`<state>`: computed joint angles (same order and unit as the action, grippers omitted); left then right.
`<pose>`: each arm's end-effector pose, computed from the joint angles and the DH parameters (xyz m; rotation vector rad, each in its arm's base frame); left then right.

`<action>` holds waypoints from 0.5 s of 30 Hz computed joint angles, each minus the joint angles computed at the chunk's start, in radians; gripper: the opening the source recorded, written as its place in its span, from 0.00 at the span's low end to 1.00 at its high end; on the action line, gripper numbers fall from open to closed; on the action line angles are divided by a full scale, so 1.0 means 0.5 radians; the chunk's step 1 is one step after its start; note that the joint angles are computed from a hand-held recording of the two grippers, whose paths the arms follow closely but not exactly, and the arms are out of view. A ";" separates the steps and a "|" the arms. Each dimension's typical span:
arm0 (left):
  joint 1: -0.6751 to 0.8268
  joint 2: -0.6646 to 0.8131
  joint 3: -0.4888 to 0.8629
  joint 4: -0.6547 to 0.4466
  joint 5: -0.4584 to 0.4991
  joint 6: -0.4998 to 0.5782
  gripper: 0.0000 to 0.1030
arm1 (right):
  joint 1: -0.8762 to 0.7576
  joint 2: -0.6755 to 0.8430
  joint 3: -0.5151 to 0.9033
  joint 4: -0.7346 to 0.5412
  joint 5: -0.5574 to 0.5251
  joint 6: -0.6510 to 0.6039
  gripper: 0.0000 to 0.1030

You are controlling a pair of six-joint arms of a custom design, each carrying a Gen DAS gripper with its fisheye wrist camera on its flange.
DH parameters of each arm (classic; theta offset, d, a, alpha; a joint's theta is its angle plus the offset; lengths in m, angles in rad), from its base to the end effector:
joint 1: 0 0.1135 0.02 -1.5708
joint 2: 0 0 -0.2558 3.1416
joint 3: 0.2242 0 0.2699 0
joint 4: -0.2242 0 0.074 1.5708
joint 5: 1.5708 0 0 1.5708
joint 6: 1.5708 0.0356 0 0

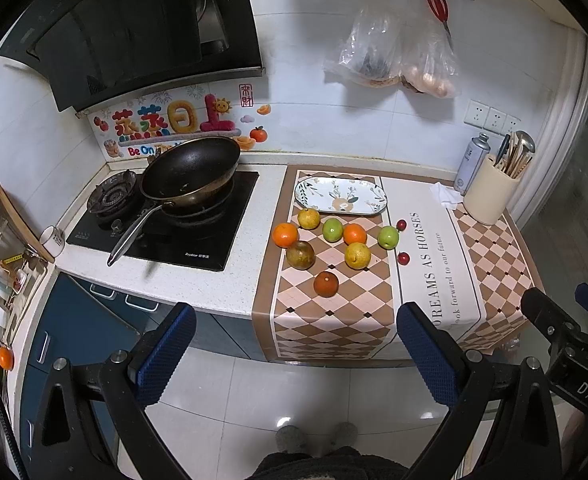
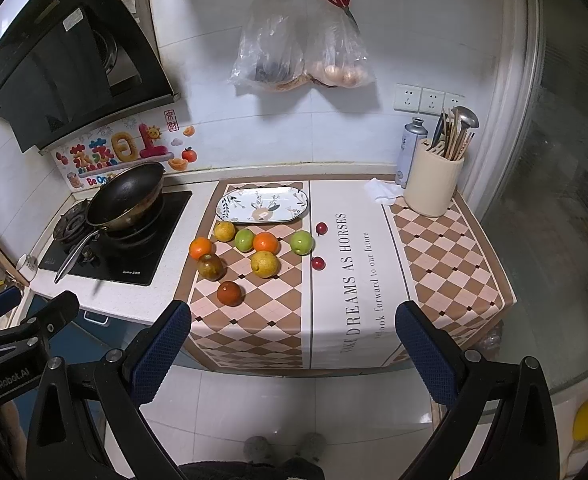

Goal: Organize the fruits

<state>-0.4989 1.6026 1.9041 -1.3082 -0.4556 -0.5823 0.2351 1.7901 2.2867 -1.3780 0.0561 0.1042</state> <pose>0.2869 -0.1385 0.4151 -0.2644 2.4216 0.1206 0.3390 0.0791 0.4568 -0.1357 2.4482 0.0808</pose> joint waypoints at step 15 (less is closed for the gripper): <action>0.390 0.056 -0.304 0.678 -0.037 0.452 1.00 | 0.096 0.310 0.012 0.400 0.054 0.331 1.00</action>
<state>-0.3038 1.6307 1.7520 -0.9692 -0.4740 -0.3564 0.2832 1.9450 2.2926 -1.1781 0.0832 0.2694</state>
